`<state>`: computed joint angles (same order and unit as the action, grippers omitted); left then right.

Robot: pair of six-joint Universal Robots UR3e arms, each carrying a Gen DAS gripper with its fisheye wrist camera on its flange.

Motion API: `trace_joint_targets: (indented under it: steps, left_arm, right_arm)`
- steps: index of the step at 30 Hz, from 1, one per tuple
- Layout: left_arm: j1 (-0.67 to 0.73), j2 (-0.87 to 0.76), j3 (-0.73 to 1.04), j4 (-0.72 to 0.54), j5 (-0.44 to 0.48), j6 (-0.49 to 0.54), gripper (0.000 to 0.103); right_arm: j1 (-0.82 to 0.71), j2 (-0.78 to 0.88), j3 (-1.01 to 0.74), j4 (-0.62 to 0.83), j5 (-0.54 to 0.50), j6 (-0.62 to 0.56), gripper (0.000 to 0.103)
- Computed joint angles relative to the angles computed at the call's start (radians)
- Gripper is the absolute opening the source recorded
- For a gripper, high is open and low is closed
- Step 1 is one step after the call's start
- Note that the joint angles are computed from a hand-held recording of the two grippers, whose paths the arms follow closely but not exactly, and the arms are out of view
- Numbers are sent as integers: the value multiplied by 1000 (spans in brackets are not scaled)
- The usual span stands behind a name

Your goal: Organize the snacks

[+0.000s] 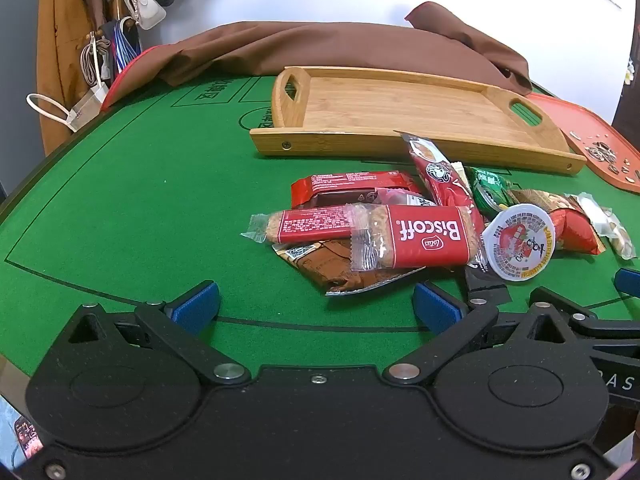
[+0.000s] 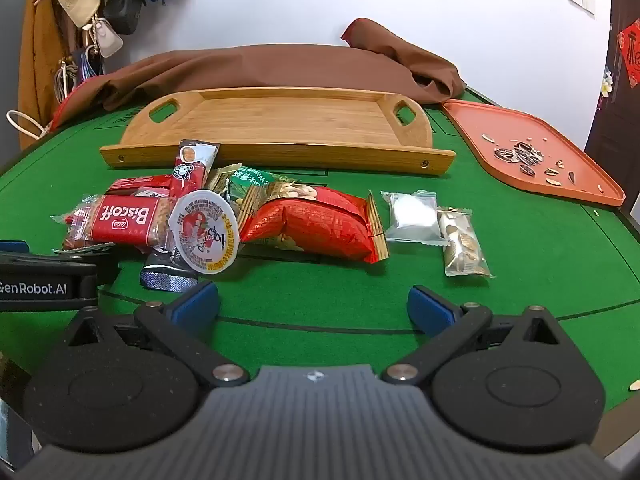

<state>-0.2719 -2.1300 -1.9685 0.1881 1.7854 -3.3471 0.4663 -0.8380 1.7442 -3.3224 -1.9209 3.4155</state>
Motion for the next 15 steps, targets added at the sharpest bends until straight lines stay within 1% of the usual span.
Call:
trace_joint_targets:
  steps: [15]
  left_arm:
    - [-1,-4,-1,10,3,2,103]
  right_arm:
    - [0,3,0,-5,-3,-3,103]
